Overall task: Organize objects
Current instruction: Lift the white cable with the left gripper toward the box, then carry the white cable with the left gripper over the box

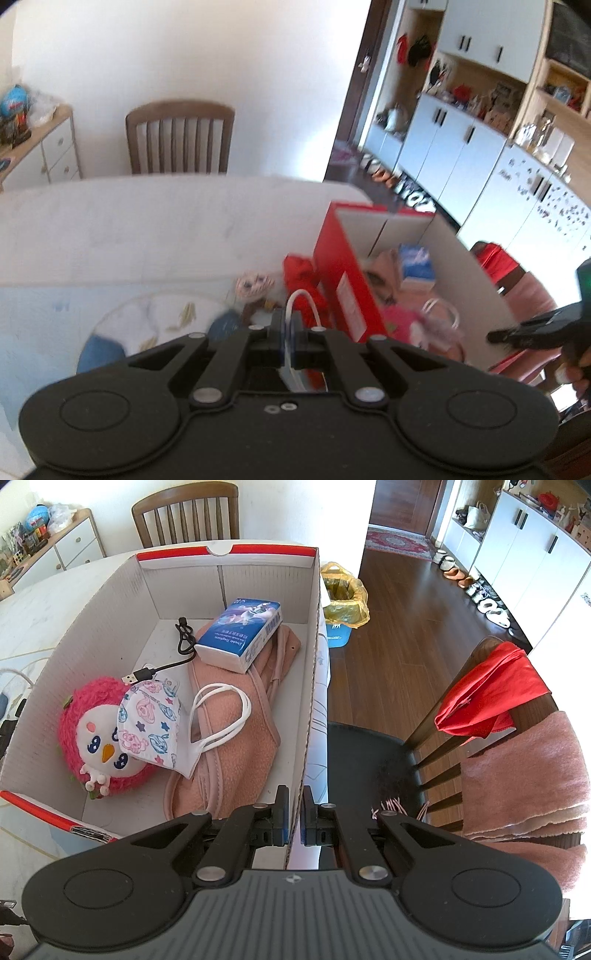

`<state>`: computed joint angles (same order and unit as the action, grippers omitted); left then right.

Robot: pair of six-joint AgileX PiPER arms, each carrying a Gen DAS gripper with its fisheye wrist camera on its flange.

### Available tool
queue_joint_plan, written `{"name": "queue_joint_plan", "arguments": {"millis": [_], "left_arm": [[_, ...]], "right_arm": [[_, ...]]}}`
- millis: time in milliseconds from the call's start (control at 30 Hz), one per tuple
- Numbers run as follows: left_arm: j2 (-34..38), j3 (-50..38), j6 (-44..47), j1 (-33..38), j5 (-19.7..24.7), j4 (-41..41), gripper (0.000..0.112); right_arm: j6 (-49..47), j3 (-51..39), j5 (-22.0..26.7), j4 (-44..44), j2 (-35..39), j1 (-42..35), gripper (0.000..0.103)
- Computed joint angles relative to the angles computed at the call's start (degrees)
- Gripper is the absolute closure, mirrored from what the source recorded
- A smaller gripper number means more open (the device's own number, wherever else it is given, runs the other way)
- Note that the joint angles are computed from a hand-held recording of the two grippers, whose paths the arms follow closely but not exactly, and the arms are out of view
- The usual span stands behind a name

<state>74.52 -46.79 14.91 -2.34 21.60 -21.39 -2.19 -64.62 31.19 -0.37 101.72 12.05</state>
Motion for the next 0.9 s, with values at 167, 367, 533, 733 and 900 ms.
{"name": "queue_joint_plan", "arguments": {"millis": [167, 367, 533, 733, 900], "left_arm": [[-0.62, -2.62, -2.54, -0.23, 0.96, 2.73, 0.112], [-0.92, -6.13, 2.02, 0.31, 2.41, -1.36, 0.112], [0.35, -11.85, 7.0, -0.01, 5.07, -5.55, 0.112], [4.9, -18.43, 12.0, -2.21, 8.31, -11.6, 0.112], [9.84, -24.41, 11.21, -7.19, 8.12, -10.02, 0.112]], "right_arm": [[-0.26, -0.01, -0.03, 0.2, -0.02, -0.1, 0.098], [-0.04, -0.25, 0.14, 0.06, 0.03, 0.06, 0.098], [0.28, -0.49, 0.18, -0.18, 0.16, 0.27, 0.098], [0.25, -0.48, 0.15, -0.18, 0.15, 0.26, 0.098], [0.23, -0.46, 0.13, -0.13, 0.15, 0.24, 0.098]]}}
